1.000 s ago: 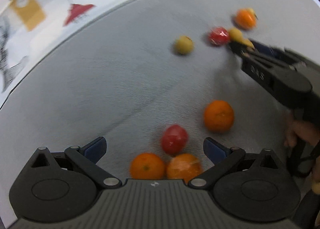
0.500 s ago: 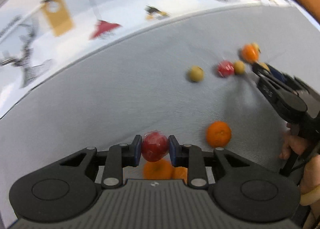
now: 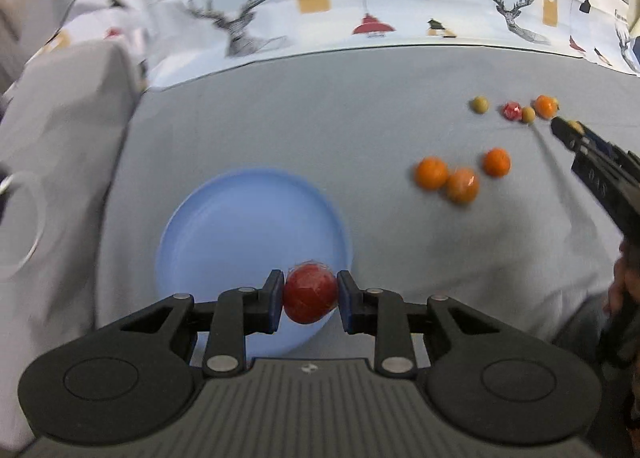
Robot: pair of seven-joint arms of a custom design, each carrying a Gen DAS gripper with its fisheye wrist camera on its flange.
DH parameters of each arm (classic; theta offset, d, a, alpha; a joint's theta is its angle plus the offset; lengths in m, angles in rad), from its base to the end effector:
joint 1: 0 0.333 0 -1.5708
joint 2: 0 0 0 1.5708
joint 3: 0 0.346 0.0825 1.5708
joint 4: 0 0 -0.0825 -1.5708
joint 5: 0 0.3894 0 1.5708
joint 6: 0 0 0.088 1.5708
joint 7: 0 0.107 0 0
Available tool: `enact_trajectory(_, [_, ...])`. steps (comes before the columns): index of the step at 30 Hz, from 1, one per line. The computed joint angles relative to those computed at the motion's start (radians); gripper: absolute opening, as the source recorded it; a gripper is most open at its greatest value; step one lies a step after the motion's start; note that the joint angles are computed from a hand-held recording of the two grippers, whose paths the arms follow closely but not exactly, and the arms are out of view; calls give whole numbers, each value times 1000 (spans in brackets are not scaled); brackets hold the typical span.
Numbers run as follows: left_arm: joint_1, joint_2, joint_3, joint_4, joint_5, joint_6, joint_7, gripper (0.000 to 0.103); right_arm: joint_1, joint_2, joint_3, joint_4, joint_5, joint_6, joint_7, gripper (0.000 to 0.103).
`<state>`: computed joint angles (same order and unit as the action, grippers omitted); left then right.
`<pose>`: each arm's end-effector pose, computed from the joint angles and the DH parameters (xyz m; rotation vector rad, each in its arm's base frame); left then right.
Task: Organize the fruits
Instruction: 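Carry both fruits over the blue plate and open both tools to drop them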
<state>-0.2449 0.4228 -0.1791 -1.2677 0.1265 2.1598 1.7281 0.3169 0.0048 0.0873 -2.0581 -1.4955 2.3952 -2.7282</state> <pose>0.6879 -0.2711 0.5981 -1.3014 2.4461 -0.4892 0.5437 0.2238 0.5015 -1.0818 1.9011 -1.1672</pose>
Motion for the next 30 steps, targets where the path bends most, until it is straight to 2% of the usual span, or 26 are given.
enact_trajectory(5, [62, -182, 9, -237, -29, 92, 12, 31, 60, -11, 52, 44, 88, 77, -131, 28])
enact_trajectory(8, [105, -272, 7, -348, -102, 145, 45, 31, 96, -10, 72, 76, 150, 111, -221, 28])
enact_trajectory(14, [154, -388, 23, -498, -232, 205, 102, 31, 170, 16, 103, 145, 248, 104, -397, 28])
enact_trajectory(21, [183, -418, 44, -542, -336, 235, 150, 31, 231, 60, 99, 215, 349, 53, -560, 28])
enact_trajectory(30, [204, -393, 50, -530, -369, 264, 169, 31, 264, 105, 70, 270, 417, 40, -667, 28])
